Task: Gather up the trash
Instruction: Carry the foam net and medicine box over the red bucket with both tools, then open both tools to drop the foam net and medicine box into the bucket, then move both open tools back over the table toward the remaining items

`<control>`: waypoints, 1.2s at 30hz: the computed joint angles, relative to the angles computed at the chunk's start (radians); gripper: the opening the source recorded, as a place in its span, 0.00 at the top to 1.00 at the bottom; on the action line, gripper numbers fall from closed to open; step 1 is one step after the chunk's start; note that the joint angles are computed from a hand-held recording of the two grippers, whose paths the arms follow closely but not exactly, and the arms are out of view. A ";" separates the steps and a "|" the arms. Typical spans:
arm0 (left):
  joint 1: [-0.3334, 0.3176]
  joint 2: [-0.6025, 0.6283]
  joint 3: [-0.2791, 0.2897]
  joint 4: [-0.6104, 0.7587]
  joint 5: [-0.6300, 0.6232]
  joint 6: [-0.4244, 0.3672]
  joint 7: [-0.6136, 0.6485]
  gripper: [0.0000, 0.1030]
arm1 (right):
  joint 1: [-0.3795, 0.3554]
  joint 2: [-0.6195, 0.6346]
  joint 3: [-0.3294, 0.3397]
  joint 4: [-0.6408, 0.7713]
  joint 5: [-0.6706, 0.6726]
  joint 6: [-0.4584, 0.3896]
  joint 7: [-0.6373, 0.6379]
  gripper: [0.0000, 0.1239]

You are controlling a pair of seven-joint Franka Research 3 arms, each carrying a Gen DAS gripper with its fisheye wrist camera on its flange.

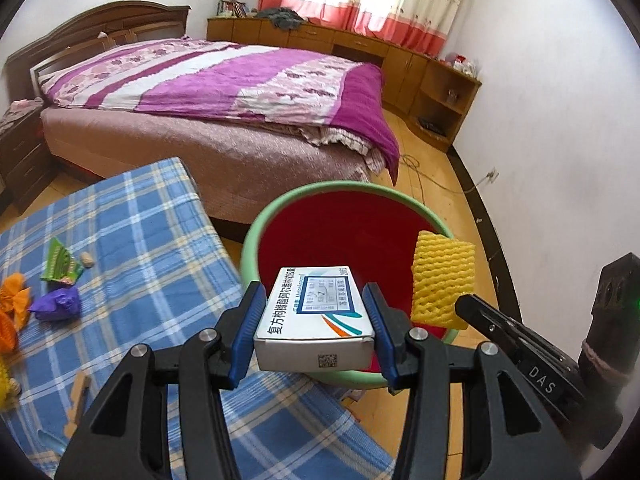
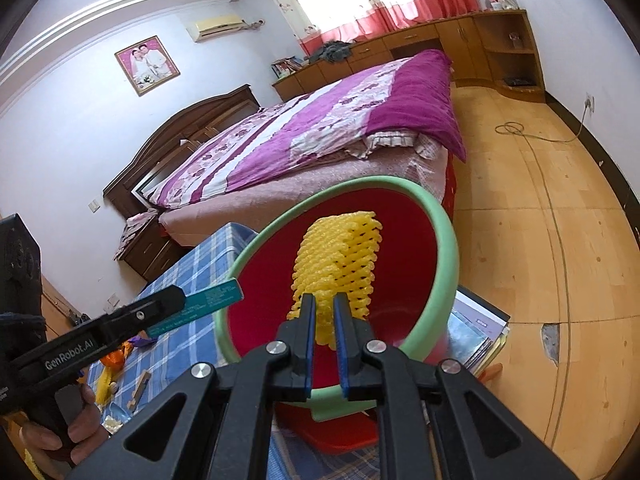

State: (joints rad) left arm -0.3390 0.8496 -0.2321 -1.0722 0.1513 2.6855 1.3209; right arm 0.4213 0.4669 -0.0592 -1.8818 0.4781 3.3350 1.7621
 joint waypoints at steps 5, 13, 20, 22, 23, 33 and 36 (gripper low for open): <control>-0.023 0.062 0.007 0.104 0.003 -0.061 0.014 0.48 | -0.015 0.011 0.008 0.008 -0.007 -0.007 -0.005 0.88; -0.026 0.065 0.010 0.108 -0.010 -0.065 0.008 0.43 | -0.016 0.017 0.005 0.013 -0.008 -0.012 0.006 0.79; 0.004 -0.020 -0.003 -0.034 -0.023 -0.010 -0.006 0.43 | 0.017 0.009 -0.021 -0.002 0.008 0.014 0.004 0.70; 0.016 -0.053 -0.007 -0.090 -0.024 0.016 -0.014 0.43 | 0.022 0.005 -0.020 -0.005 0.013 0.019 0.000 0.68; 0.021 -0.072 -0.005 -0.119 -0.023 0.030 -0.022 0.43 | 0.033 0.002 -0.027 -0.009 0.019 0.020 -0.002 0.66; 0.071 -0.238 0.004 -0.382 0.003 0.152 -0.118 0.42 | 0.107 -0.019 -0.063 -0.027 0.076 0.035 -0.028 0.52; 0.080 -0.279 0.015 -0.446 0.018 0.176 -0.150 0.42 | 0.133 -0.023 -0.079 -0.025 0.087 0.027 -0.036 0.49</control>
